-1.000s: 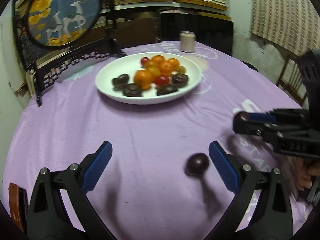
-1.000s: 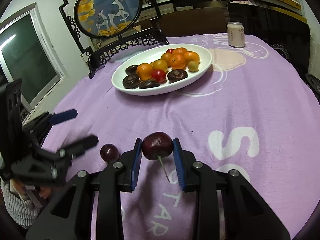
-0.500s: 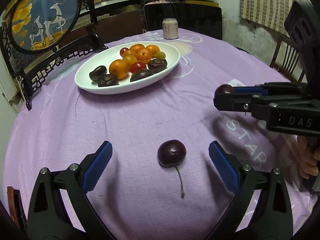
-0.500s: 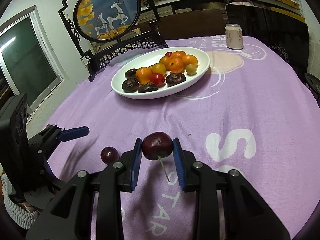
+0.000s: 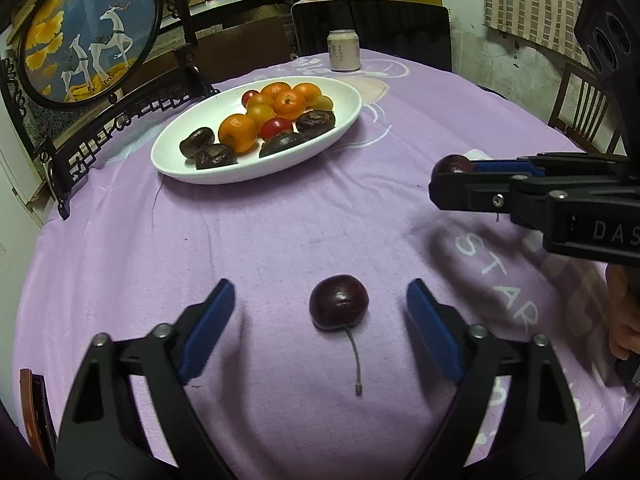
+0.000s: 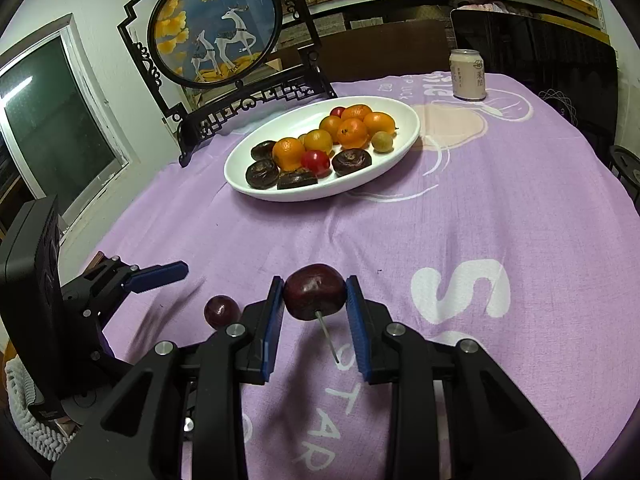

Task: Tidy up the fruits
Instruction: 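Grasp a dark red cherry with the left tool while the right tool grasps another cherry, then carry both cherries over the white plate and open both tools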

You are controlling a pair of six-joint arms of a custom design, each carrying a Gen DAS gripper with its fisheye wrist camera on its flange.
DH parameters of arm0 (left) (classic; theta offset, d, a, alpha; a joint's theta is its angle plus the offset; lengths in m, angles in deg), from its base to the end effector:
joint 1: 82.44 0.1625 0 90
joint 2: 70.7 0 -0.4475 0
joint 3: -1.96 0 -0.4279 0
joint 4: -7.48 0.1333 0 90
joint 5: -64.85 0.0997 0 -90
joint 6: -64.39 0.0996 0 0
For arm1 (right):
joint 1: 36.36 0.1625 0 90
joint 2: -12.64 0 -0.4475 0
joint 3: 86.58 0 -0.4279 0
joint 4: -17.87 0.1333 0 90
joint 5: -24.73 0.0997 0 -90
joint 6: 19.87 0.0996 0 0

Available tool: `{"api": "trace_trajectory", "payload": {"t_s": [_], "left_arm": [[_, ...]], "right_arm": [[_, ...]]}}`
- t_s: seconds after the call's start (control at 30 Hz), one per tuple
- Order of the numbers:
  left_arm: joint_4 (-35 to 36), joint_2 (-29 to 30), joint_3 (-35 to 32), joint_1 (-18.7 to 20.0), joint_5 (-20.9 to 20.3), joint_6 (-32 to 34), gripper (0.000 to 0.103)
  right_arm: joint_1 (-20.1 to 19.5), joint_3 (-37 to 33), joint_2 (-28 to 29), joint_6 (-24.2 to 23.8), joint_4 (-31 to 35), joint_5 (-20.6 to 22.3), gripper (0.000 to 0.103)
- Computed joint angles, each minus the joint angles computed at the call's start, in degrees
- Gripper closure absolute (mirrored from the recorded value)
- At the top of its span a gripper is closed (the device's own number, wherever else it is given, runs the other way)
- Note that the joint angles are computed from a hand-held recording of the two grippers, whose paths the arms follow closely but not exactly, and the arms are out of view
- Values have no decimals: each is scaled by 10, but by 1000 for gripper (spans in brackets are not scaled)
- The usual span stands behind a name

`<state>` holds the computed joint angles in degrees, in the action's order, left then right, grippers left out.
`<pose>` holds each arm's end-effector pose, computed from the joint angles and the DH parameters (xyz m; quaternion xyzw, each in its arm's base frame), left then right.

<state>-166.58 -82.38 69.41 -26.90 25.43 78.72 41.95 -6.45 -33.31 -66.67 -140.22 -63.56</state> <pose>-0.2774 -0.7759 -0.1091 0.2670 0.8416 -0.2900 0.3693 -0.0293 -0.8144 0.2167 0.2926 -0.9106 0.2614 0.1300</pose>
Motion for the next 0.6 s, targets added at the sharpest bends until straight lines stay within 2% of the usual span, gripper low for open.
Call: {"api": "trace_trajectory", "payload": {"t_s": [0.07,0.2,0.37,0.53,0.6], "left_arm": [[11,-2,1,1,-5,-7,27],[17,-2,1,1,-9,-10,31],[47,-7,3,3,-24,-27,61],[50,-8,4,4,-28,-31,72],[48,-8,4,3,-27,-30,72]], "right_arm": [[0,0,0,-1,0,0,71],[0,0,0,0,0,0,71],[0,-1,0,0,1,-1,72],[0,0,0,0,0,0,72],[0,0,0,0,1,0,72]]}}
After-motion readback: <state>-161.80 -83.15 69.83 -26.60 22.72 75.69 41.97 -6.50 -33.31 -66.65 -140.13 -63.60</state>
